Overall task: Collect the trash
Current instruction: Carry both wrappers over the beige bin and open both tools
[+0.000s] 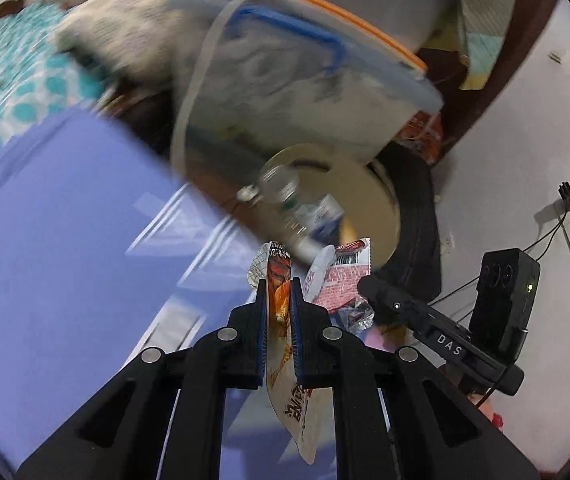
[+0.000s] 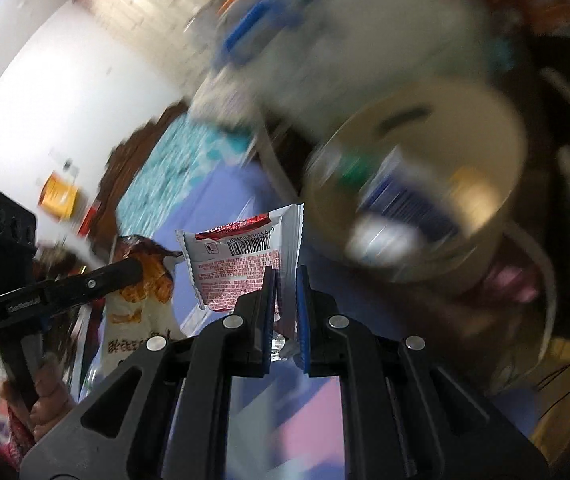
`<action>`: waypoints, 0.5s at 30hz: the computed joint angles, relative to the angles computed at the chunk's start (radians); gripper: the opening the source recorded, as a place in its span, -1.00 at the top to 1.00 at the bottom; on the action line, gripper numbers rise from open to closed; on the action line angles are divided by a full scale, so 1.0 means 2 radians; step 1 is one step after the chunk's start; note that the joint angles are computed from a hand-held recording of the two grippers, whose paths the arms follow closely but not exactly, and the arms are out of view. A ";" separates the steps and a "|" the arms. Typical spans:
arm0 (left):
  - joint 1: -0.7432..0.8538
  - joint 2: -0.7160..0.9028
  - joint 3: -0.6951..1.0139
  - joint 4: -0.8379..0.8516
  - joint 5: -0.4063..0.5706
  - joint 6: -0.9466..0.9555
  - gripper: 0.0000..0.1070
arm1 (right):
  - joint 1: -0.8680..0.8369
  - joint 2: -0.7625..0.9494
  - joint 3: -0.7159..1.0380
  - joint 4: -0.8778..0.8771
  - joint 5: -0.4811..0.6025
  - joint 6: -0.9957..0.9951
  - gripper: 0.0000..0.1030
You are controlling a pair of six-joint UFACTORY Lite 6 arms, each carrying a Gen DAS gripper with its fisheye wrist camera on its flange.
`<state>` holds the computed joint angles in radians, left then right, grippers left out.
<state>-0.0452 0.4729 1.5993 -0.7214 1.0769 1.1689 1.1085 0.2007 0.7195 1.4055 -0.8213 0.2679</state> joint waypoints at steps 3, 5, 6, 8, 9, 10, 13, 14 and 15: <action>-0.082 0.019 0.035 -0.004 -0.050 -0.042 0.83 | -0.043 -0.079 -0.075 0.028 -0.007 -0.031 0.76; -0.126 0.044 0.068 0.001 -0.077 -0.073 0.82 | -0.083 -0.117 -0.109 0.041 0.003 -0.059 0.76; -0.147 0.063 0.091 0.006 -0.086 -0.093 0.82 | -0.108 -0.130 -0.120 0.046 0.012 -0.078 0.75; -0.181 0.104 0.139 0.014 -0.100 -0.129 0.82 | -0.152 -0.126 -0.118 0.052 0.034 -0.114 0.73; -0.192 0.118 0.154 0.017 -0.109 -0.141 0.80 | -0.178 -0.119 -0.115 0.037 0.053 -0.121 0.68; -0.204 0.136 0.170 0.022 -0.118 -0.155 0.49 | -0.204 -0.107 -0.114 0.002 0.075 -0.108 0.68; -0.230 0.169 0.190 0.056 -0.154 -0.195 -0.25 | -0.251 -0.079 -0.111 -0.100 0.123 -0.037 0.32; -0.232 0.171 0.186 0.059 -0.161 -0.196 -0.25 | -0.250 -0.072 -0.115 -0.123 0.119 -0.003 -0.13; -0.232 0.172 0.180 0.060 -0.161 -0.189 -0.25 | -0.243 -0.072 -0.117 -0.132 0.102 0.010 -0.29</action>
